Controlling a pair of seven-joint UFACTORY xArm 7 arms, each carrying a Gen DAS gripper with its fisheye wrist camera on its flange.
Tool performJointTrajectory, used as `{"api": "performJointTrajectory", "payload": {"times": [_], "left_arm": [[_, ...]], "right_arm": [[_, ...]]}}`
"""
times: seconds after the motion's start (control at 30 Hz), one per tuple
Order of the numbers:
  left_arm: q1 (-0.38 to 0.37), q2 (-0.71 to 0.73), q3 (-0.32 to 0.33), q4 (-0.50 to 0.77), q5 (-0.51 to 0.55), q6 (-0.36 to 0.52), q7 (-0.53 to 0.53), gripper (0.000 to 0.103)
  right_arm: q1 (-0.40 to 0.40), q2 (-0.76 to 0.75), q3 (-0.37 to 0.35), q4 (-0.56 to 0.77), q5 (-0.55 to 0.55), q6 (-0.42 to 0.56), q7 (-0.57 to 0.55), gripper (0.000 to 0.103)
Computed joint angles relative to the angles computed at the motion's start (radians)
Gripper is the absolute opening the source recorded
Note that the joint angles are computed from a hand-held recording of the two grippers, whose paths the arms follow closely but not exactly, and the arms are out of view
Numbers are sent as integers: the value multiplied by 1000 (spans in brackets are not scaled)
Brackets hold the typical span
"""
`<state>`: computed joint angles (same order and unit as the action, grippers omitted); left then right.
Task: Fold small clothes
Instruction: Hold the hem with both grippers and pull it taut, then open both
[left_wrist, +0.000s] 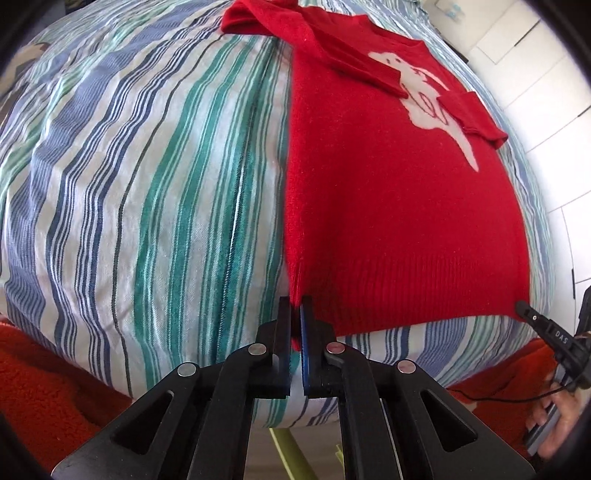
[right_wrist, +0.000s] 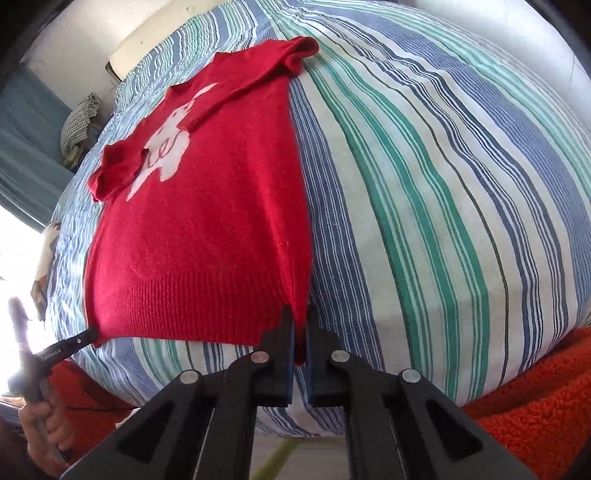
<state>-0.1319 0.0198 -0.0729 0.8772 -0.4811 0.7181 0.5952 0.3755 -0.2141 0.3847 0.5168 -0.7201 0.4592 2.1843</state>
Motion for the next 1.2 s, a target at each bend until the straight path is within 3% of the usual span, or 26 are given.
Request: {"api": "performJointTrajectory", "payload": {"times": [0.23,0.57,1.2], "left_arm": [[-23,5,-18,-26,36,-75,-21,2],[-33,7,-21,-38,52,-114,-25,2],[-38,25,-28,-30,79,-130,-44,3]], "right_arm": [[11,53,-15,22,-31,10,31,4],[34,55,-32,19,-51,14,57,4],[43,66,-39,26,-62,23,62,4]]}}
